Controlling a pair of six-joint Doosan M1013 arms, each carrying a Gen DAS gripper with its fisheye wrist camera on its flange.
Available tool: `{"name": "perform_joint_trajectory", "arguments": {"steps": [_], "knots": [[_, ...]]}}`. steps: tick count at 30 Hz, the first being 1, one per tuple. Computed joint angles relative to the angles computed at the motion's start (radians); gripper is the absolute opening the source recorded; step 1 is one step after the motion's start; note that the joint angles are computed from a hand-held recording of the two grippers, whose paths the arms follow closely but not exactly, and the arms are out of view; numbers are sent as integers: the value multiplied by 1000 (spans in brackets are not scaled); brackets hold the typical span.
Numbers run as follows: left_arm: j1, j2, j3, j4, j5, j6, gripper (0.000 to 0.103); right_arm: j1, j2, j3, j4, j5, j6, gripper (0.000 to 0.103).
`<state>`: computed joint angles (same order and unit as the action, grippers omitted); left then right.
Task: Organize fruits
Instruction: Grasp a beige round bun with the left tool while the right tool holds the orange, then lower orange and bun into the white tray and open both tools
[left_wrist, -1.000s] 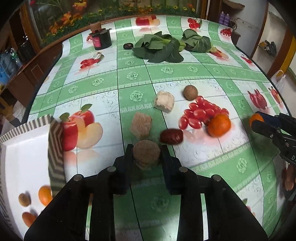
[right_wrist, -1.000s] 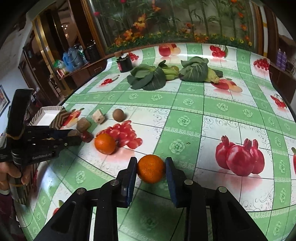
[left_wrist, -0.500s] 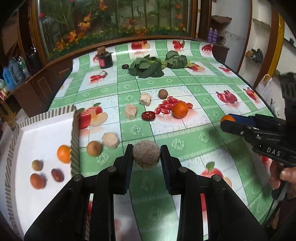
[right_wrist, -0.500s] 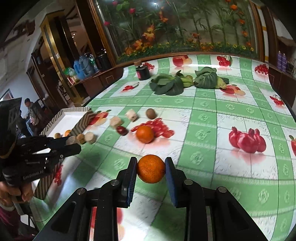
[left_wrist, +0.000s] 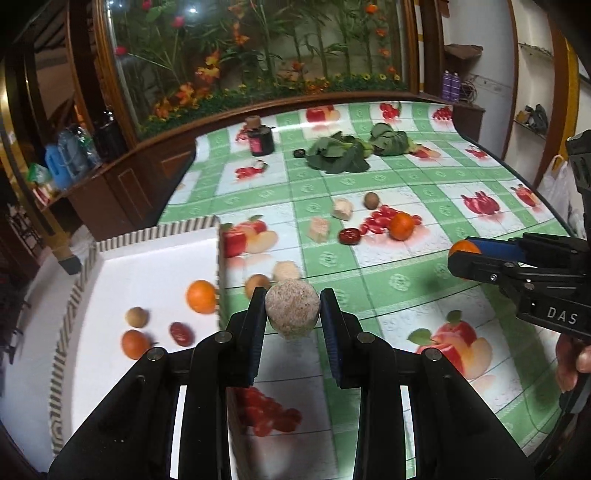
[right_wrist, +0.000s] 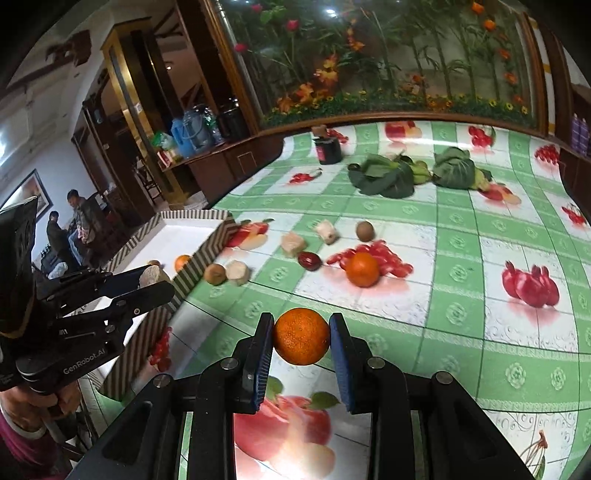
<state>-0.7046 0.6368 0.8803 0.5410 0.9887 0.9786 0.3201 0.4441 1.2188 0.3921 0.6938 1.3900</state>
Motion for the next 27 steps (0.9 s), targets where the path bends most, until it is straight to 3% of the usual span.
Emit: {"name": "perform_joint_trajectory", "arguments": {"steps": [12,17,27], "knots": [[41,-28,31,37,39,-62,28,32,60,-97,50,68,-77,29],[75,-32,32,49,53,-79,28,52,121,-193,62,125,-107,29],[169,-10,-8,-87,87,-67,28,100,273,-447,54,277,-150,29]]}}
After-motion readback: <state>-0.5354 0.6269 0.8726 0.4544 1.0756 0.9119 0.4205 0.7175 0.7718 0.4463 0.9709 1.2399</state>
